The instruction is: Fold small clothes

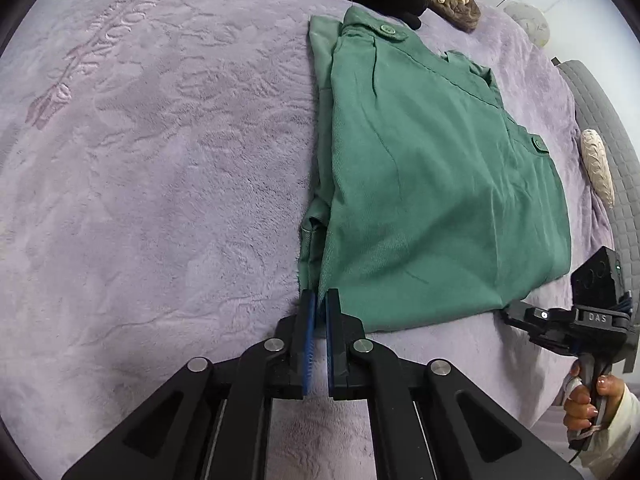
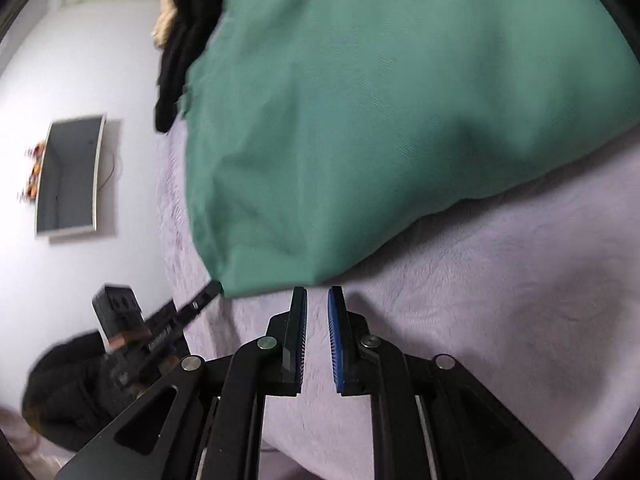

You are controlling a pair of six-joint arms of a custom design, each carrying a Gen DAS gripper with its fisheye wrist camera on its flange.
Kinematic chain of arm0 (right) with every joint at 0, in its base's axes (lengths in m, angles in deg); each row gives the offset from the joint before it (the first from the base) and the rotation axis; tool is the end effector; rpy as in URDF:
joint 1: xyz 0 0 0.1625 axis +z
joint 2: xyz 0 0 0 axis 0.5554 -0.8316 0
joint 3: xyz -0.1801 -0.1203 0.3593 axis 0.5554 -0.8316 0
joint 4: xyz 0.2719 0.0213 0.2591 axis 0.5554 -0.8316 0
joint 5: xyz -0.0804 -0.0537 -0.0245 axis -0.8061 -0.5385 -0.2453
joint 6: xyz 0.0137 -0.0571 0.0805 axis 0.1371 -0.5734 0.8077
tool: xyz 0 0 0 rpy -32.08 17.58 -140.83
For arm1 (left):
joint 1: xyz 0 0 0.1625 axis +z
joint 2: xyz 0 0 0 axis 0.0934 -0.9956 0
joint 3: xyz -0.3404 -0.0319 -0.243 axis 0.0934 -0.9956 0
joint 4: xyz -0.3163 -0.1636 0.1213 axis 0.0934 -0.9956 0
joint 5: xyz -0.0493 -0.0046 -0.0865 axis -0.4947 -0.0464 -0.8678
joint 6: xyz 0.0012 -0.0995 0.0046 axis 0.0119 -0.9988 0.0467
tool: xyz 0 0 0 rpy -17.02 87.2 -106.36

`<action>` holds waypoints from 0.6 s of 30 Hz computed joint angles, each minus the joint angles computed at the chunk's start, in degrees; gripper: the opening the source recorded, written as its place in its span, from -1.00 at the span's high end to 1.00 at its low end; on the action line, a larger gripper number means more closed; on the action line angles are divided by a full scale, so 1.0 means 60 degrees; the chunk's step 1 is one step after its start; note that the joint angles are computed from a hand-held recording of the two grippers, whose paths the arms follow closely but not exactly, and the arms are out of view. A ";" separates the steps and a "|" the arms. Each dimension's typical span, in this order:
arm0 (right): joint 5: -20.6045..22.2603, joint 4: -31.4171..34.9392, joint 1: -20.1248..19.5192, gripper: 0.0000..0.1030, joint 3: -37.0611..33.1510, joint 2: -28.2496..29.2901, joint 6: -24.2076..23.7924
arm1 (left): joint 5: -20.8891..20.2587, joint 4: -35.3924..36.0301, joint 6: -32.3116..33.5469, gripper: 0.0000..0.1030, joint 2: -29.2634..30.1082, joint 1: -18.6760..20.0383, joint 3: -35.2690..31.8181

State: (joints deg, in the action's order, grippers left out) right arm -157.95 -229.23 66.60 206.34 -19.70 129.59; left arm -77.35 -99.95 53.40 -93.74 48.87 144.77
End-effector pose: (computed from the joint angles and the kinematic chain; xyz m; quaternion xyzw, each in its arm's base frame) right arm 0.1875 -0.3961 0.2504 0.3172 0.9112 -0.2612 0.0289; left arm -0.2184 -0.5839 0.2267 0.2530 0.9498 0.0324 0.1809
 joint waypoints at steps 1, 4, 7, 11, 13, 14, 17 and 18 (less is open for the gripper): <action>-0.0360 0.0515 0.0235 0.74 -0.0219 -0.0263 -0.0220 | 0.0046 0.0052 -0.0011 0.91 -0.0028 -0.0060 -0.0092; -0.1753 0.1620 0.0700 0.73 -0.0747 -0.0916 -0.0630 | 0.0125 -0.0121 -0.0033 0.91 0.0044 -0.0217 -0.0551; -0.2902 0.2283 0.0582 0.73 -0.1183 -0.1306 -0.0899 | 0.0250 -0.0514 0.0298 0.91 0.0757 -0.0340 -0.1367; -0.3797 0.2745 -0.0158 0.73 -0.1747 -0.1495 -0.1591 | 0.0640 -0.1240 0.0552 0.91 0.2177 -0.0540 -0.2489; -0.4241 0.2900 -0.0556 0.74 -0.1993 -0.1531 -0.2173 | 0.0684 -0.1435 0.0403 0.91 0.3012 -0.0598 -0.3212; -0.4349 0.2879 -0.0762 0.73 -0.2086 -0.1559 -0.2474 | 0.0843 -0.1558 0.0367 0.91 0.3331 -0.0631 -0.3473; -0.4590 0.2900 -0.1491 0.73 -0.2169 -0.1788 -0.3002 | 0.1583 -0.1645 0.0150 0.91 0.4097 -0.0698 -0.3977; -0.4620 0.2897 -0.1749 0.74 -0.2119 -0.1898 -0.3055 | 0.1736 -0.1562 0.0042 0.91 0.4299 -0.0664 -0.4135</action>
